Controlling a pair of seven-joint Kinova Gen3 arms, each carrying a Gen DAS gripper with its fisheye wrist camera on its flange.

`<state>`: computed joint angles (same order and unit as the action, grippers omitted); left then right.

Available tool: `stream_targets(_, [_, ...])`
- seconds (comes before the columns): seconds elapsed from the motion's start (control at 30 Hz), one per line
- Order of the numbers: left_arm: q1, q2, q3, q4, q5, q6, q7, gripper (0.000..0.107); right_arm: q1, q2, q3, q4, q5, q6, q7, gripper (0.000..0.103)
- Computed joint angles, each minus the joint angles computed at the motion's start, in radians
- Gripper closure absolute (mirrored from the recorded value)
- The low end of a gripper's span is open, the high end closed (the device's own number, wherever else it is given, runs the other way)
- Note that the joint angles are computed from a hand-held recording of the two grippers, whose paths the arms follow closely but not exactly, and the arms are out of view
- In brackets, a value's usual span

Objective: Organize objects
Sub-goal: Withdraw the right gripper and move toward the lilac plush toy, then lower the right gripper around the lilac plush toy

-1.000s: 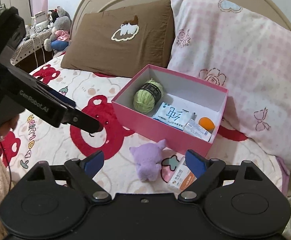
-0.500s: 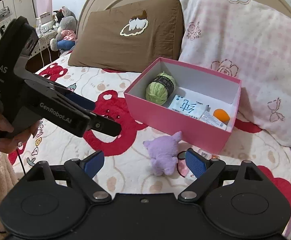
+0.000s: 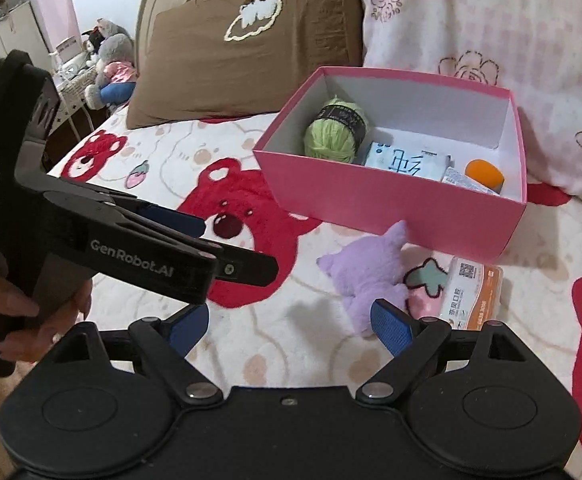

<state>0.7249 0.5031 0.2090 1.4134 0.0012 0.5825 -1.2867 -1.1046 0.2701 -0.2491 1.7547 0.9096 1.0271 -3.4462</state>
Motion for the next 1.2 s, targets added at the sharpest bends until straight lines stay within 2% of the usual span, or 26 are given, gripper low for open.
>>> stream_targets(0.1, [-0.070,0.016,0.060,0.035,0.083,-0.056,-0.052,0.009,-0.042,0.051,0.013,-0.018,0.056,0.072,-0.032,0.012])
stream_targets(0.17, [-0.066,0.018,0.051,0.067,0.094,-0.120,-0.053,0.009,-0.055,0.070,0.022,-0.017,0.074,0.089,-0.057,0.012])
stream_targets(0.37, [-0.085,0.044,0.087,0.112,0.102,-0.245,-0.141,0.012,-0.064,0.095,0.039,0.032,0.109,0.071,-0.178,0.012])
stream_targets(0.43, [-0.121,0.057,0.135,0.129,0.115,-0.285,-0.193,0.012,-0.038,0.116,-0.006,0.049,0.149,0.090,-0.233,0.012])
stream_targets(0.5, [-0.123,0.064,0.141,0.150,0.121,-0.338,-0.222,0.012,-0.028,0.134,-0.033,0.072,0.191,0.100,-0.304,0.013])
stream_targets(0.53, [-0.104,0.065,0.120,0.154,0.120,-0.354,-0.223,0.012,-0.046,0.143,-0.019,0.083,0.210,0.100,-0.345,0.013])
stream_targets(0.6, [-0.053,0.076,0.059,0.141,0.094,-0.357,-0.184,0.012,-0.129,0.153,0.060,0.101,0.233,0.112,-0.426,0.015])
stream_targets(0.67, [-0.065,0.101,0.070,0.129,0.109,-0.360,-0.186,0.013,-0.171,0.149,0.107,0.121,0.252,0.099,-0.504,0.015])
stream_targets(0.7, [-0.086,0.112,0.093,0.134,0.118,-0.379,-0.188,0.013,-0.164,0.145,0.105,0.132,0.266,0.081,-0.524,0.015])
stream_targets(0.77, [-0.123,0.136,0.135,0.137,0.142,-0.408,-0.201,0.014,-0.107,0.154,0.050,0.127,0.273,0.081,-0.516,0.016])
stream_targets(0.8, [-0.120,0.140,0.128,0.143,0.146,-0.430,-0.186,0.016,-0.091,0.164,0.033,0.111,0.258,0.097,-0.487,0.016])
stream_targets(0.87, [-0.097,0.143,0.102,0.137,0.136,-0.441,-0.165,0.018,-0.086,0.173,0.033,0.103,0.242,0.094,-0.461,0.016])
stream_targets(1.0, [-0.125,0.164,0.152,0.125,0.115,-0.455,-0.198,0.020,-0.067,0.167,0.039,0.119,0.222,0.038,-0.464,0.017])
stream_targets(1.07, [-0.130,0.175,0.169,0.118,0.093,-0.447,-0.228,0.032,-0.056,0.173,0.039,0.115,0.203,0.021,-0.432,0.018])
stream_targets(1.13, [-0.106,0.182,0.148,0.096,0.074,-0.410,-0.250,0.045,-0.056,0.191,0.042,0.097,0.179,0.027,-0.370,0.021])
stream_targets(1.2, [-0.103,0.190,0.151,0.096,0.070,-0.417,-0.271,0.047,-0.074,0.218,0.051,0.083,0.179,0.047,-0.320,0.021])
